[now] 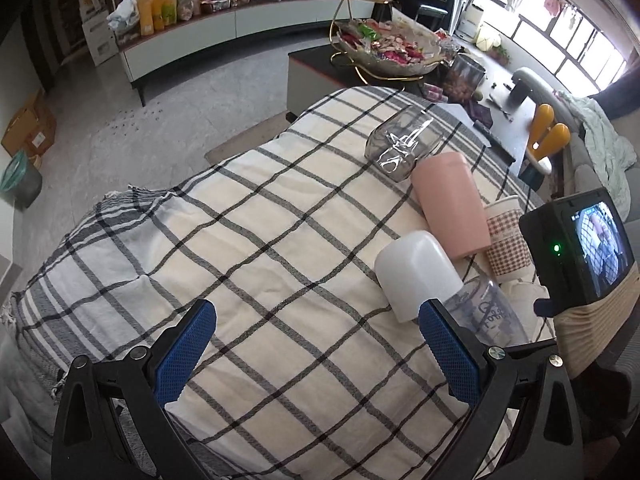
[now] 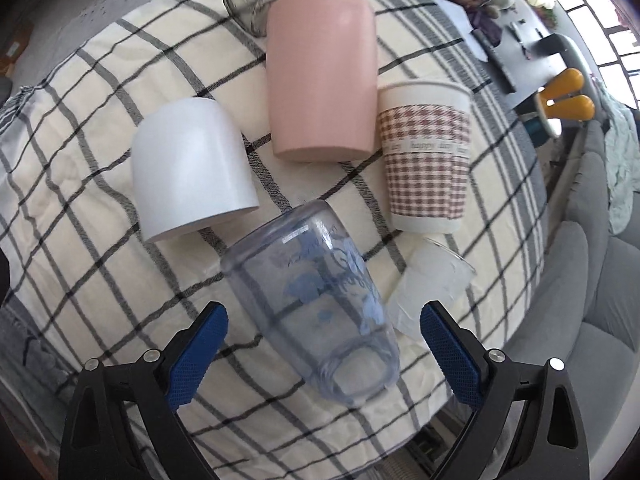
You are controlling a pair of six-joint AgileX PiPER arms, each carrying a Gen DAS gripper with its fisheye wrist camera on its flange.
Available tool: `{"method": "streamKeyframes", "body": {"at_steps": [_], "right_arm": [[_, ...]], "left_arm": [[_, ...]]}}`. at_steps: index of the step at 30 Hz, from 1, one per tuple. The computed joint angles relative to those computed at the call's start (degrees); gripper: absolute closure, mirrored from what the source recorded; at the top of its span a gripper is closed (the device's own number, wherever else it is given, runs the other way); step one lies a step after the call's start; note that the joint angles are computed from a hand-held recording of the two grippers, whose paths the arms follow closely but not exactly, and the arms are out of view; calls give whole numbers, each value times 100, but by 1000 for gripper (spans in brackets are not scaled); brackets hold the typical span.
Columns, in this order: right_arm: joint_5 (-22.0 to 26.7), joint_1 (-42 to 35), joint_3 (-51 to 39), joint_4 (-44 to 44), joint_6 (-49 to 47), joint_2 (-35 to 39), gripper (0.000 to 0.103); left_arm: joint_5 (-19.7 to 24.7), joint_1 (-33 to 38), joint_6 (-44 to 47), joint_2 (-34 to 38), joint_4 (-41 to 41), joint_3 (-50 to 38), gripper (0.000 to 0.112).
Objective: Flip cup upside down
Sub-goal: 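Reach the right tool down to the clear plastic cup and grasp it, then lift the clear cup with the right tool and rotate it toward the left tool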
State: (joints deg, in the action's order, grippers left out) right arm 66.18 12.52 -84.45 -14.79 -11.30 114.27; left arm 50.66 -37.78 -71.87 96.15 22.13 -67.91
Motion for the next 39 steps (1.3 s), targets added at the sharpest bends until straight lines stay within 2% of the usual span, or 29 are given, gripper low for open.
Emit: {"method": "streamKeyframes", "body": {"at_steps": [2, 4, 11, 20, 26, 32, 35, 39], "right_arm": [[33, -66, -103, 162, -92, 164, 15], [39, -80, -137, 262, -134, 282, 17], [-206, -135, -6, 470, 14, 203, 20], [-164, -157, 324, 747, 535, -334, 22], [-138, -223, 715, 1443, 1204, -928, 23], [-205, -68, 1143, 2391, 1796, -1517, 23], [-382, 13, 1466, 3053, 1990, -1708, 23], [-973, 85, 2133, 4318, 2099, -1732, 23]], "left_arm": [[-28, 38, 17, 89, -2, -24, 9], [-38, 70, 96, 168, -52, -51, 9], [-107, 117, 280, 245, -90, -63, 9], [-294, 215, 637, -163, 66, 217, 9], [-852, 647, 1631, -722, 38, 670, 9], [-1043, 1298, 2970, -1269, -296, 1039, 9], [-1142, 1738, 3726, -1689, -592, 1319, 9], [-1318, 2530, 4989, -2108, -1182, 1538, 9]]}}
